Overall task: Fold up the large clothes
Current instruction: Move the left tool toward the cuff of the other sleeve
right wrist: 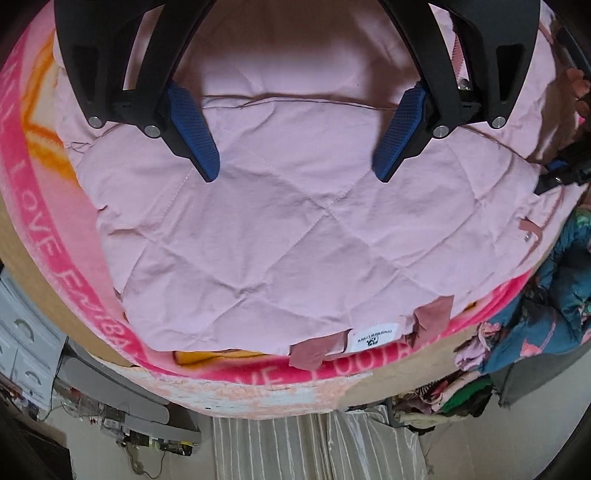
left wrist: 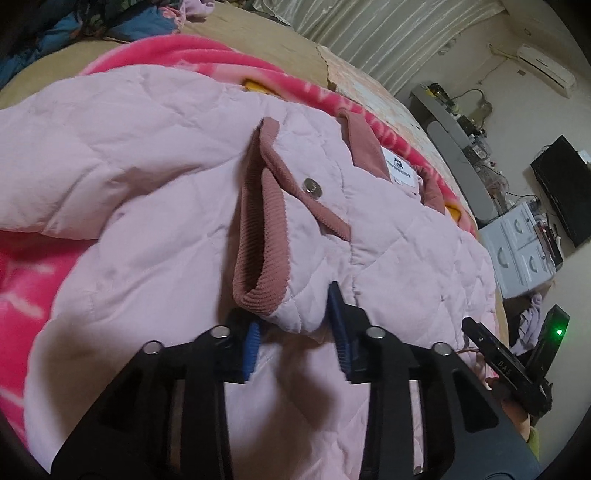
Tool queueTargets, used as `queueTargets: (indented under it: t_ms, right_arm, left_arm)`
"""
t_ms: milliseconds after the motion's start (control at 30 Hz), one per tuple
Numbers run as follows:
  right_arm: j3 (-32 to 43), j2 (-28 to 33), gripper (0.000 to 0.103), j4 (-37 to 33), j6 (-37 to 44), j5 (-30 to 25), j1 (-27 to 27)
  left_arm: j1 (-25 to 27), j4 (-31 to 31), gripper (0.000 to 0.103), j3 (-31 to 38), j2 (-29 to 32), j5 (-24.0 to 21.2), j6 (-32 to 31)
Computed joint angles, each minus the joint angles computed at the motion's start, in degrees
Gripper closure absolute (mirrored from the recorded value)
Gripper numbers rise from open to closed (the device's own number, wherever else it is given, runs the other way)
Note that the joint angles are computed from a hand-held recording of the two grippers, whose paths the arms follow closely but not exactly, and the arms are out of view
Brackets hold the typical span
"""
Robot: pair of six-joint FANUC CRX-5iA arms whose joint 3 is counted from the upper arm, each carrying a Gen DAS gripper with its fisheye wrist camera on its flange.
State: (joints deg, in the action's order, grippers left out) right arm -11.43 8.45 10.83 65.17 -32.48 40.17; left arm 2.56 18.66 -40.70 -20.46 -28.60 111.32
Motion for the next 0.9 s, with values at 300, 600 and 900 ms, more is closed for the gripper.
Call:
queueTargets:
  t_ms: [300,600,900]
  right_arm:
    - [-0.66,-3.88,0.005,-3.23,-0.95,1.07,1.39]
    - [-2.06,-7.62,0.004,0.12,-1.54,2.21,7.36]
    - [-2.88,-8.96,0.004,5.30,-2.71,3.75,14.74]
  left_arm:
    - [0.05,-12.62,0.009,5.99,-4.35,-10.76,12.09]
    - [2.11,-24.29,0.009,9.51,-10.14,-23.90,23.52]
    - [7.25,-30.61,0.009,10.21,-18.26,-33.43,23.22]
